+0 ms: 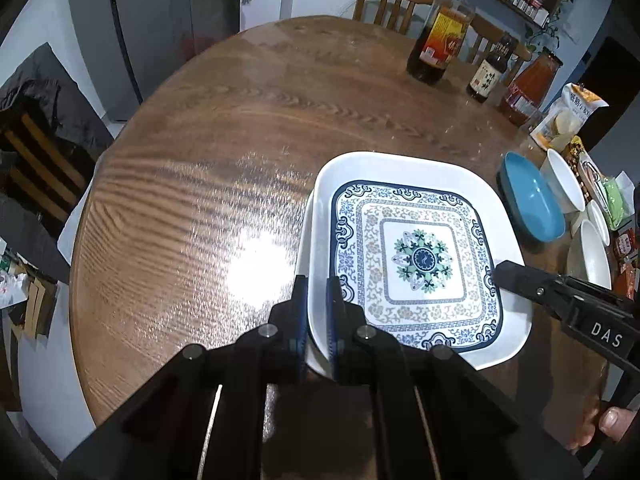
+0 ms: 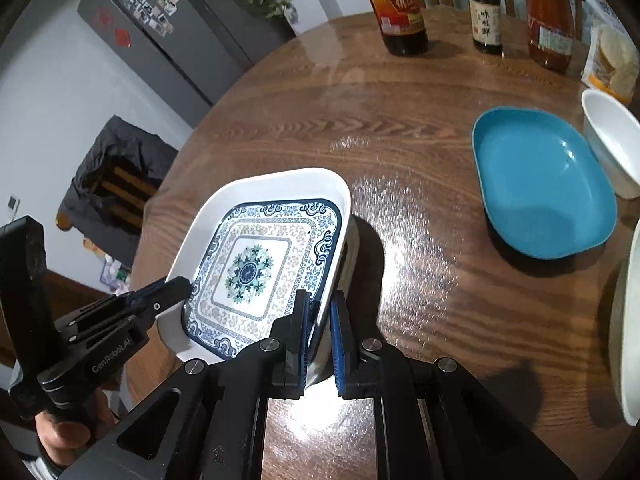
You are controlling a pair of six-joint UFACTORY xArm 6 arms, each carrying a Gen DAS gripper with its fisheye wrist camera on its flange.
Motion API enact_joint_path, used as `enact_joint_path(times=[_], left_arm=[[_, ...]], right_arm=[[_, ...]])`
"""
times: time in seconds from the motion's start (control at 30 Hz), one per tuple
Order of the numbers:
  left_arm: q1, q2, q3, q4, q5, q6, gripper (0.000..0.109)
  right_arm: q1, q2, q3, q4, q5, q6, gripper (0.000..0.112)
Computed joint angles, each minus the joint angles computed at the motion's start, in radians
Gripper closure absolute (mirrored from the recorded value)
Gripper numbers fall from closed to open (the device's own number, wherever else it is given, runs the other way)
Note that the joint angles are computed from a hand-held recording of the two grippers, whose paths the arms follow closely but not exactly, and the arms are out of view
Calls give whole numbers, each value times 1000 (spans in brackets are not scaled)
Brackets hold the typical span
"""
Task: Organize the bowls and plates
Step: 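Carry the large plate with the right gripper onto the smaller patterned plate, then open the right gripper to release the stacked plate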
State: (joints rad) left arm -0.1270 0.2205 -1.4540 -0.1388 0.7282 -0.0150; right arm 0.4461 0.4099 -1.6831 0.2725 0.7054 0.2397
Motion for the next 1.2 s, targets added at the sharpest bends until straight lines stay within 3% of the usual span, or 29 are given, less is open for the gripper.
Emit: enact_joint_path(times=[0.67, 1.2], left_arm=[[1, 26, -27, 55, 34, -31, 100], [-1, 32, -41, 78, 52, -35, 99]], right_arm=[[8, 8, -11, -20, 41, -1, 100], [24, 10, -28, -121, 56, 28, 100]])
